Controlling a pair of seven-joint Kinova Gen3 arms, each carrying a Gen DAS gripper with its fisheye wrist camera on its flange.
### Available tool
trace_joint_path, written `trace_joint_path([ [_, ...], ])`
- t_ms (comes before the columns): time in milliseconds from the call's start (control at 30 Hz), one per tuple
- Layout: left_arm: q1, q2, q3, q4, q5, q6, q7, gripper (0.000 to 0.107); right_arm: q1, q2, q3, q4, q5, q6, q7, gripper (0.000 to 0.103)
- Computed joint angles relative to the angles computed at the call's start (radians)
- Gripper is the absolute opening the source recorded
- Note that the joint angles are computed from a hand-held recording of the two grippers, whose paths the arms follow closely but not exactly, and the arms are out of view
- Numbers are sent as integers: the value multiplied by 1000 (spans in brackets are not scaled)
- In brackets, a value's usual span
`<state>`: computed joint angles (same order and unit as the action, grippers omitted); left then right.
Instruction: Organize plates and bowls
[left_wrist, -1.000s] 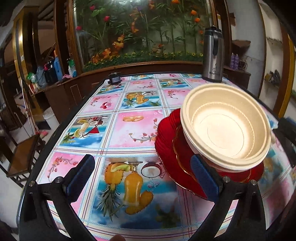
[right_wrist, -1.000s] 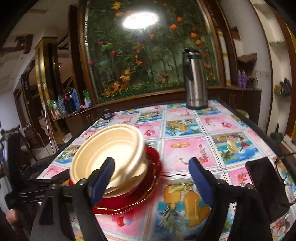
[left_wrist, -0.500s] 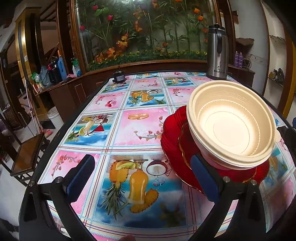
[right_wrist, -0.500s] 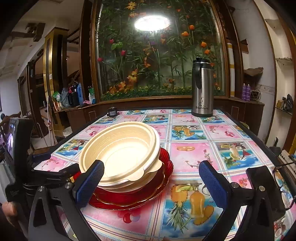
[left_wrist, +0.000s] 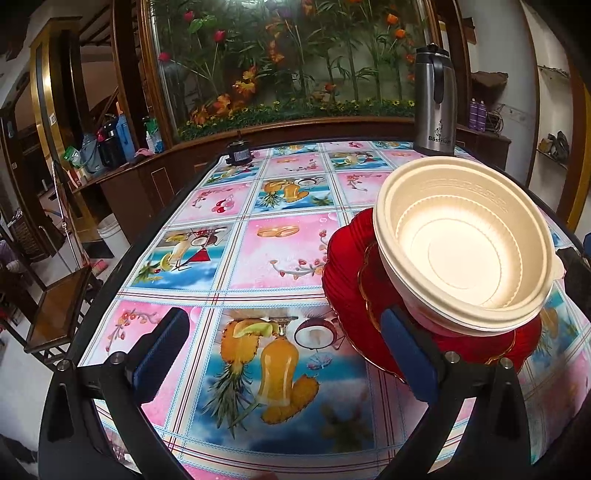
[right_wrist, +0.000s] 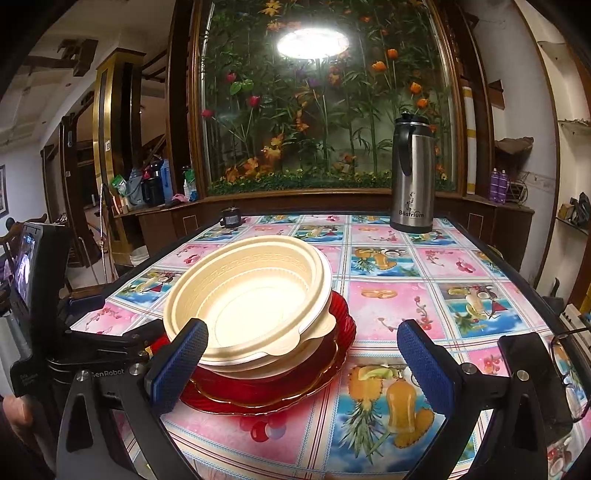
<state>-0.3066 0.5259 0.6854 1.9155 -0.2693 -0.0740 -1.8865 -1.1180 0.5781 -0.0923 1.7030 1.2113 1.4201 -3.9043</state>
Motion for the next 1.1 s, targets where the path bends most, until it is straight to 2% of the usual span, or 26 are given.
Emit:
trace_joint_path([
  [567,76,-28,-88,20,-24,-41,20,103,9,-11,-4,15,2,-24,-19,103],
  [1100,98,-36,-120,24,-72,-56,77,103,13,-26,-13,39,13,-36,-58,103],
])
